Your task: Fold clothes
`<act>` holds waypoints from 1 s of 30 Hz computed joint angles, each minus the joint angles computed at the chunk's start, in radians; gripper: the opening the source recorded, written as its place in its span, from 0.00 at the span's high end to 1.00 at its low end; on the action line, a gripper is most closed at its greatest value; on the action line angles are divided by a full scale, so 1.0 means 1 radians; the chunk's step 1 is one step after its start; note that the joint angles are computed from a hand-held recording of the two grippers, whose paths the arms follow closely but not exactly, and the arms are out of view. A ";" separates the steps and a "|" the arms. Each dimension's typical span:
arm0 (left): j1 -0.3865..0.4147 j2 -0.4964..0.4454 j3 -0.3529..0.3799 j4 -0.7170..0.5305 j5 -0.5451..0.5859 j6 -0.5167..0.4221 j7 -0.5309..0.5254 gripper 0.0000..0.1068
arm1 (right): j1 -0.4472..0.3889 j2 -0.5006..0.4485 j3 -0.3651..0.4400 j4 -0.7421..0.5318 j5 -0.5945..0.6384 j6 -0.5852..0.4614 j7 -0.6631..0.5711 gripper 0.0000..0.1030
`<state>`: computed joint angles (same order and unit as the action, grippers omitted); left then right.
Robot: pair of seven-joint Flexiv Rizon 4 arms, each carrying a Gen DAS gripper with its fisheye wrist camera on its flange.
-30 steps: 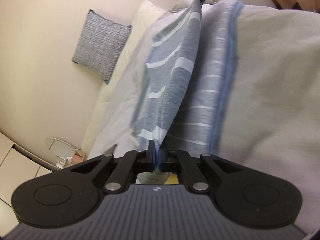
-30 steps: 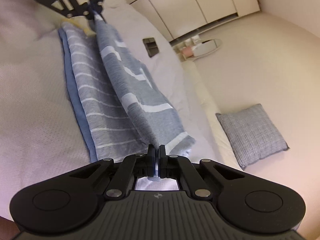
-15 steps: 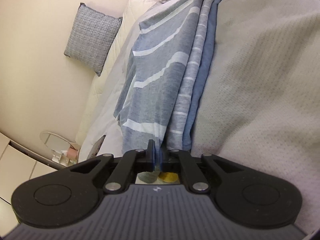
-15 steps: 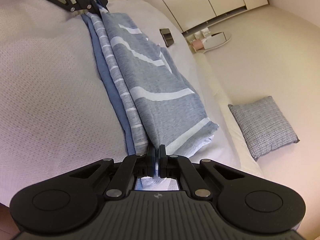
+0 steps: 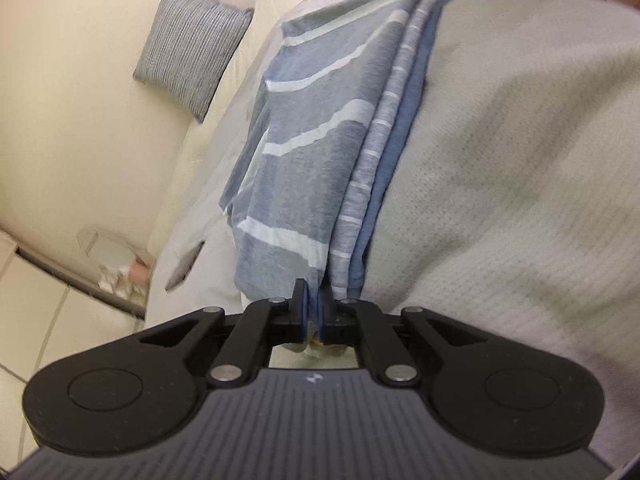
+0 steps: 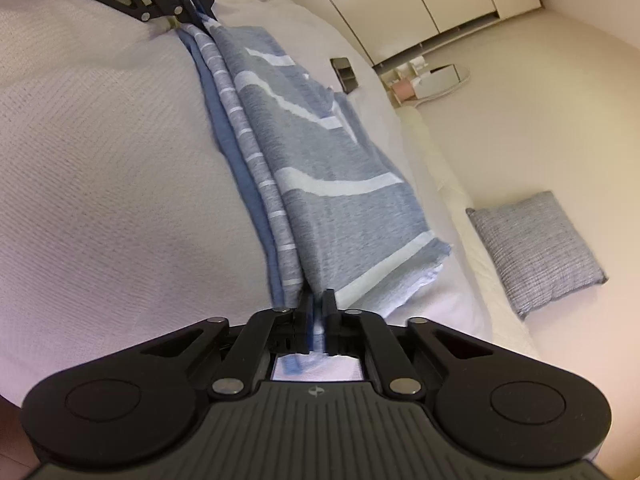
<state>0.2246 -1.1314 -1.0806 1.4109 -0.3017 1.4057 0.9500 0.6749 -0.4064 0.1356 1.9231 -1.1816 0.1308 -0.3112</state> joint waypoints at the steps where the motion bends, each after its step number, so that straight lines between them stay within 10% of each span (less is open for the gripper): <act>1: -0.002 0.023 0.018 0.008 -0.015 -0.003 -0.036 0.95 | 0.002 -0.001 0.001 -0.004 0.009 -0.002 0.018 0.91; 9: 0.010 0.243 0.166 0.111 -0.226 -0.081 -0.448 0.82 | 0.060 0.014 0.025 -0.039 0.084 -0.068 0.338 0.64; 13: 0.050 0.357 0.205 0.197 -0.371 -0.151 -0.617 0.57 | 0.093 0.011 0.034 -0.058 0.115 -0.057 0.620 0.49; 21: 0.091 0.486 0.203 0.300 -0.602 -0.191 -0.712 0.07 | 0.161 0.016 0.045 -0.103 0.102 -0.049 1.047 0.14; 30: 0.019 0.575 0.321 0.321 -0.731 -0.225 -0.752 0.05 | 0.171 0.042 0.059 -0.139 0.157 -0.072 1.115 0.13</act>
<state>0.2438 -0.5561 -0.7595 1.7319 -1.0322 1.1811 0.1980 0.8456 -0.3644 0.1944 1.7839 -1.0243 0.0590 0.8036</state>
